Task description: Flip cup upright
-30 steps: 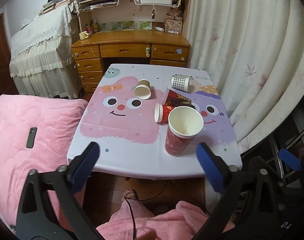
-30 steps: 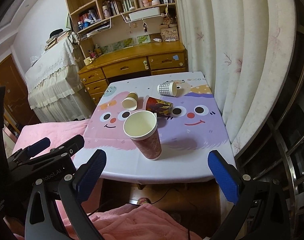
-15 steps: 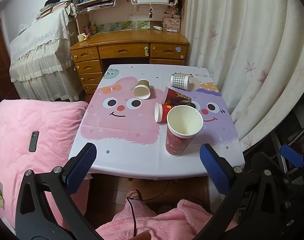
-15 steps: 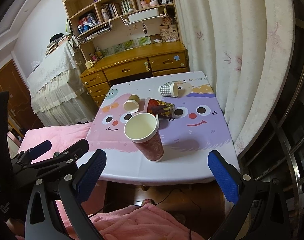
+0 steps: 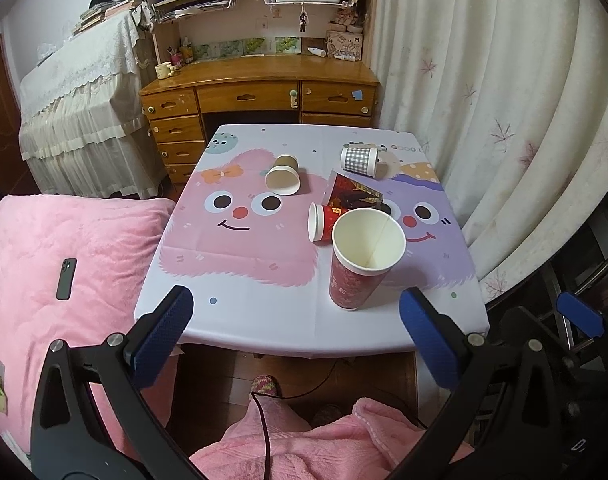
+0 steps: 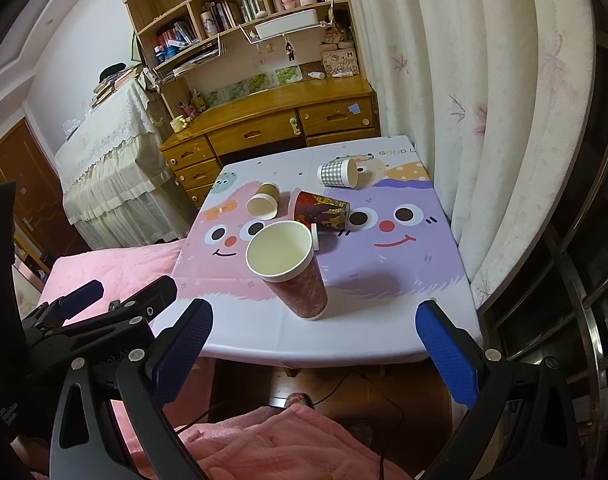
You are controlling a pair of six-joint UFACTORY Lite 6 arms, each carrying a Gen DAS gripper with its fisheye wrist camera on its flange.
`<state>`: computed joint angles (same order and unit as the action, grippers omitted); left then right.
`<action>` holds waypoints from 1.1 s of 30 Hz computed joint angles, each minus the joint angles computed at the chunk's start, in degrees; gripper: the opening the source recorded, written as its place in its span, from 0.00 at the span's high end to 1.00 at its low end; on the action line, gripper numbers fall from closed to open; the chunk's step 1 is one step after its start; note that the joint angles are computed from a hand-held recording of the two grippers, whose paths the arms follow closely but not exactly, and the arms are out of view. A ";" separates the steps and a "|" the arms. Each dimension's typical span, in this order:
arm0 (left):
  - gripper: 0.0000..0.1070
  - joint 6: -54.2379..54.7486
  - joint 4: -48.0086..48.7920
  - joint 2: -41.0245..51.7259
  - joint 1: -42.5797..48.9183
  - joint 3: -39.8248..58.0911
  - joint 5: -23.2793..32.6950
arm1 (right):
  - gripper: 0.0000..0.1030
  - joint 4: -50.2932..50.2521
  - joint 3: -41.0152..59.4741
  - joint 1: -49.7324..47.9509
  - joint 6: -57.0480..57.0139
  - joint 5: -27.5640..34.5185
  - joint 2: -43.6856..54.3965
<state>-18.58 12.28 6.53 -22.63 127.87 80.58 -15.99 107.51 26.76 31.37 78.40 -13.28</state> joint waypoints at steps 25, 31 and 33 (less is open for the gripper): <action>0.04 0.88 -0.83 -0.04 0.45 -1.45 -0.90 | 0.01 0.15 -6.51 0.52 2.63 -3.31 -2.37; 0.04 0.95 -0.78 0.45 0.39 -0.72 -0.60 | 0.01 0.82 -6.21 -0.09 2.09 -3.28 -2.23; 0.04 1.08 -0.90 0.24 0.51 -1.28 -0.87 | 0.01 0.81 -5.92 -0.07 2.12 -3.16 -2.08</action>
